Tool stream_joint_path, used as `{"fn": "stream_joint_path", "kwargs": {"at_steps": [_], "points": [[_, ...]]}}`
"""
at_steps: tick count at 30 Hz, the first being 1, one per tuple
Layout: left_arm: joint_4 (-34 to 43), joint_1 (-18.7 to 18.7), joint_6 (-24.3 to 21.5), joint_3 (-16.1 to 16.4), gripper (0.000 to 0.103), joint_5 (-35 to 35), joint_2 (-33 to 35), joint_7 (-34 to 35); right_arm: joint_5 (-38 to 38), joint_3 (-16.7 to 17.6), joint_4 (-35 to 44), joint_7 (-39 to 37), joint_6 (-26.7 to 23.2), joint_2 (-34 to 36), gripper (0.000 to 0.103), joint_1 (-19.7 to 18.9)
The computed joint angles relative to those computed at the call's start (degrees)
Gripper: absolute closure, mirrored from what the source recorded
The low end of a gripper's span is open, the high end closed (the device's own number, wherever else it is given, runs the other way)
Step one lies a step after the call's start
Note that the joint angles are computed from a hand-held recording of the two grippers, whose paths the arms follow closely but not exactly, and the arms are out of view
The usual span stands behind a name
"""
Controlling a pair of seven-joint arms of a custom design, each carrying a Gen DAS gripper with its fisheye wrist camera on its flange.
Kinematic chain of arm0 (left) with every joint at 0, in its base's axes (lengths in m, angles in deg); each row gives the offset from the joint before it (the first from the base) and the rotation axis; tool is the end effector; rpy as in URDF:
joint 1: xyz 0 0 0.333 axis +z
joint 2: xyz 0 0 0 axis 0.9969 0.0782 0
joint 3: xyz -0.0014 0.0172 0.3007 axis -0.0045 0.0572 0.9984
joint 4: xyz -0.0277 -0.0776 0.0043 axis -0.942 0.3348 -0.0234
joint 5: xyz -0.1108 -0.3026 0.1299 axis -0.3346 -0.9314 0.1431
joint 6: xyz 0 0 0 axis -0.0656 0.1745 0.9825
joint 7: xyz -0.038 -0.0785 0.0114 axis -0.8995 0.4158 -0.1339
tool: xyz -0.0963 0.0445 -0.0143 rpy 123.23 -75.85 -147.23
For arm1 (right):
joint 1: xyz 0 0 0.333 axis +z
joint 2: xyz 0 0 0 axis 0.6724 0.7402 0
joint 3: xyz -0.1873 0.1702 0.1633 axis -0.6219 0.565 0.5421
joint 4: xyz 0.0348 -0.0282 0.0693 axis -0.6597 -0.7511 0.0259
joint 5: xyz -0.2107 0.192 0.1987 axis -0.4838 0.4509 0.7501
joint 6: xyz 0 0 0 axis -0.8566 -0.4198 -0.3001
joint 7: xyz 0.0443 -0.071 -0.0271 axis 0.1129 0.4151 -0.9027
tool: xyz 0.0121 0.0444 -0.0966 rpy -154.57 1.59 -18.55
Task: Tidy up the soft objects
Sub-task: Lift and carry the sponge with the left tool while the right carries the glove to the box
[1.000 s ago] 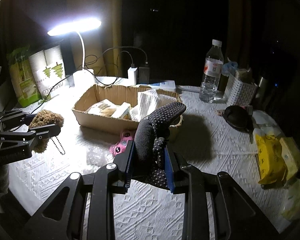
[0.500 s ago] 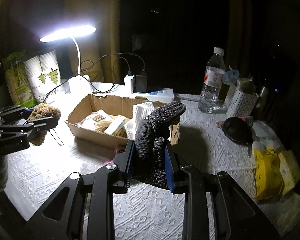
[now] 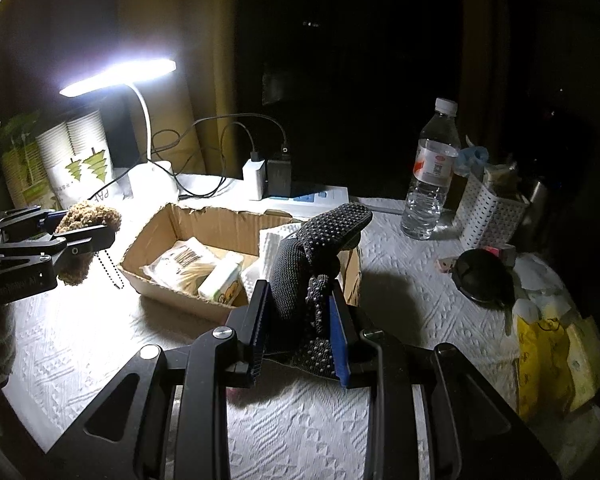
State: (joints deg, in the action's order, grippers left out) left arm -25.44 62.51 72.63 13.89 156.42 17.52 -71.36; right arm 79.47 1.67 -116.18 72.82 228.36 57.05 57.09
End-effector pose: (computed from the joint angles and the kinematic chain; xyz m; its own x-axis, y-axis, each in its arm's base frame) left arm 0.4821 -0.3507 0.4199 -0.0545 -0.9967 0.0594 -0.6362 -0.0112 -0.7715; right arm 0.4988 0.1074 0.4251 0.4941 -0.8690 0.0259 -0.6270 -0.3768 -0.6818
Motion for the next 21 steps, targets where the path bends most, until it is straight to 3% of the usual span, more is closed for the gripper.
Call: {"fn": "stream_joint_path", "kwargs": {"at_steps": [21], "points": [[9.49, -0.13, 1.60, 3.23, 0.059, -6.63, 8.76, 7.41, -4.54, 1.05, 10.64, 2.90, -2.49, 10.65, 0.074, -2.46]]}}
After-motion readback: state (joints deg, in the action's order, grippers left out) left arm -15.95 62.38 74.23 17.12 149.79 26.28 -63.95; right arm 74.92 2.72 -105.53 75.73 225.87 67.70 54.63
